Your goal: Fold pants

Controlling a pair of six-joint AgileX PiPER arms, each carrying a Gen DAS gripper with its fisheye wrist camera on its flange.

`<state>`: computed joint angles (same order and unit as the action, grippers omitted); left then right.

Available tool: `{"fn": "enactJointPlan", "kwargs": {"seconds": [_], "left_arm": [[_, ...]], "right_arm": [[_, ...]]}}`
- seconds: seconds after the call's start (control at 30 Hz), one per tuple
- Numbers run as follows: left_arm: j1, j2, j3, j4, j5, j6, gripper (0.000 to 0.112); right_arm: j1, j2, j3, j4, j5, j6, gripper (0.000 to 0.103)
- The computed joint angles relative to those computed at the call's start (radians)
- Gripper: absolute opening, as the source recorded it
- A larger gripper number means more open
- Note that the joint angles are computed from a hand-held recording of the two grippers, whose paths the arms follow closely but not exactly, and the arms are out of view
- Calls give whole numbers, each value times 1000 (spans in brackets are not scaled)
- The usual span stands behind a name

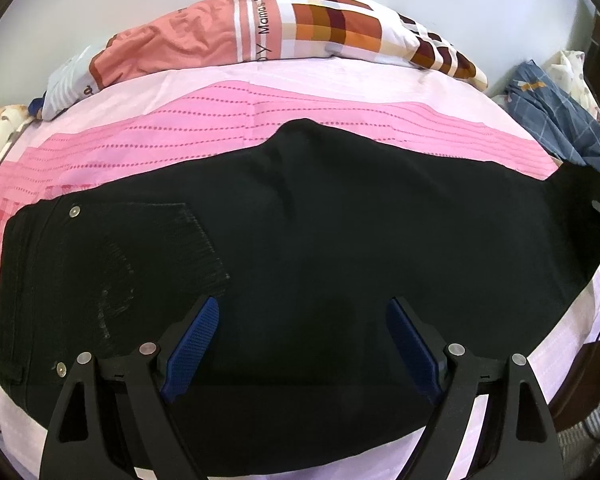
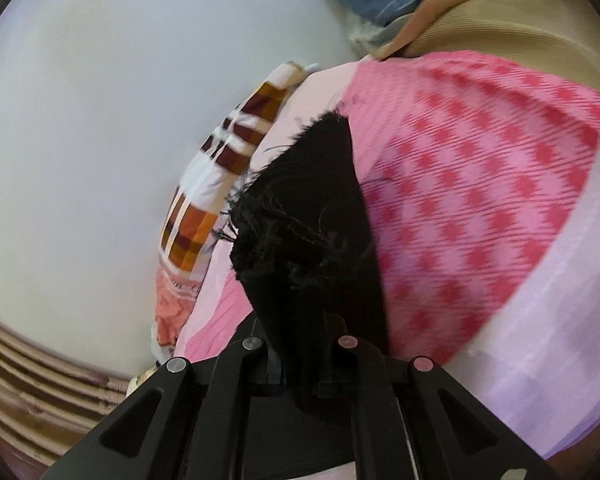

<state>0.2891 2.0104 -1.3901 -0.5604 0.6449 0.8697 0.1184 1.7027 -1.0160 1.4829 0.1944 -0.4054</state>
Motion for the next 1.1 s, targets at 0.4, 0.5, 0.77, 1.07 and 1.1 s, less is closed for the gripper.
{"fn": "enactJointPlan", "kwargs": {"seconds": [0.4, 0.5, 0.77, 1.07, 1.1], "left_arm": [[63, 18, -47, 22, 39, -9, 86], [84, 29, -77, 49, 68, -31, 86], [141, 40, -121, 43, 109, -30, 86], [162, 69, -157, 46, 143, -53, 86], [162, 68, -154, 45, 141, -51, 86]], "right_arm": [[149, 160, -236, -250, 29, 284, 8], [193, 217, -321, -397, 47, 430, 8], [331, 400, -629, -646, 167, 642, 8], [411, 585, -878, -680, 283, 702, 8], [414, 600, -903, -689, 297, 713, 8]]}}
